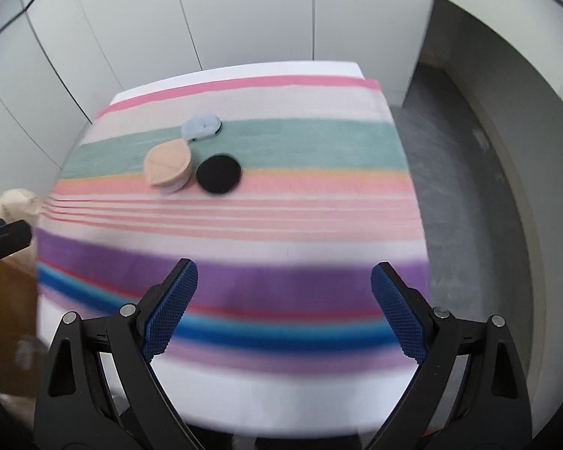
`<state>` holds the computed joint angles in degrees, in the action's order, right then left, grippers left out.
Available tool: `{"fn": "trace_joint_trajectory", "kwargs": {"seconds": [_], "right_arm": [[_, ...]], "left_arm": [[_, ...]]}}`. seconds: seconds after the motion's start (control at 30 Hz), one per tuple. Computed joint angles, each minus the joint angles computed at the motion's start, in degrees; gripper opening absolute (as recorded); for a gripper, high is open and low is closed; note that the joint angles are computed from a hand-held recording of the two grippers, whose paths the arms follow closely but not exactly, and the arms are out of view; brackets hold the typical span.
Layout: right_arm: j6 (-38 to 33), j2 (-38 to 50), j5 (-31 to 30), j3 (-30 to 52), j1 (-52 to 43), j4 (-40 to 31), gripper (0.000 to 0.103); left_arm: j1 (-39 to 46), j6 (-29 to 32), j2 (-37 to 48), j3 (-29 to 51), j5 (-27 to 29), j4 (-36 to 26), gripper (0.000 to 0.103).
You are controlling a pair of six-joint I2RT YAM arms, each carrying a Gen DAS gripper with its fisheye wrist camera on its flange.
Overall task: Organize objects
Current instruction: 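Grasp the beige sponge puff with the left tool while the right tool grasps the black sponge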
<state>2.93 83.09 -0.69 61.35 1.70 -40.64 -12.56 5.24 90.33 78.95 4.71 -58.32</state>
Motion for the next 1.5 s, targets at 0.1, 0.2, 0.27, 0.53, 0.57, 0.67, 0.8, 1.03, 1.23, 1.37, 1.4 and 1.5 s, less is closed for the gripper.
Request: {"fn": "trace_joint_trajectory", "kwargs": {"seconds": [0.1, 0.2, 0.27, 0.53, 0.57, 0.67, 0.8, 1.03, 1.23, 1.37, 1.4, 1.5], "right_arm": [[-0.8, 8.3, -1.7, 1.4, 2.0, 8.1, 0.095], [-2.6, 16.7, -1.7, 4.5, 4.0, 13.7, 0.095], [-3.4, 21.4, -0.7, 6.8, 4.9, 16.5, 0.095], [-4.1, 29.1, -2.8, 10.8, 5.2, 22.2, 0.092], [-4.2, 29.2, -2.9, 10.5, 5.4, 23.0, 0.092], [-4.2, 29.5, -3.2, 10.0, 5.6, 24.1, 0.086], [-4.3, 28.2, -4.3, 8.5, 5.7, 25.4, 0.051], [-4.8, 25.6, -6.7, 6.3, 4.4, 25.1, 0.040], [-2.6, 23.1, -8.4, 5.3, -2.1, 22.7, 0.040], [-2.3, 22.3, -10.2, 5.2, -5.5, 21.3, 0.040], [-2.5, 22.2, -10.2, 5.2, -5.8, 21.1, 0.040], [-2.8, 21.9, -10.7, 5.2, -6.5, 20.4, 0.040]], "left_arm": [[-1.4, -0.9, 5.4, 2.1, 0.7, 2.4, 0.101], [-2.5, -2.1, 10.5, 4.9, 0.2, 3.9, 0.101], [-2.9, -2.7, 13.2, 6.4, 0.4, 4.6, 0.101], [-4.4, -3.5, 19.9, 10.1, -0.3, 5.9, 0.101], [-4.5, -3.6, 20.1, 10.3, -0.3, 5.9, 0.101], [-4.7, -4.3, 20.7, 10.3, -0.3, 6.2, 0.100], [-4.2, -4.8, 21.9, 10.6, 1.5, 5.9, 0.101], [-5.4, -4.9, 20.7, 9.9, 1.3, 6.6, 0.101], [-9.1, -3.4, 24.4, 11.0, -2.6, 10.6, 0.101], [-11.4, -4.0, 27.8, 12.0, -7.6, 13.0, 0.101], [-11.6, -4.7, 28.3, 11.8, -8.8, 13.6, 0.101], [-10.7, -6.5, 29.4, 12.1, -6.5, 14.3, 0.097]]}}
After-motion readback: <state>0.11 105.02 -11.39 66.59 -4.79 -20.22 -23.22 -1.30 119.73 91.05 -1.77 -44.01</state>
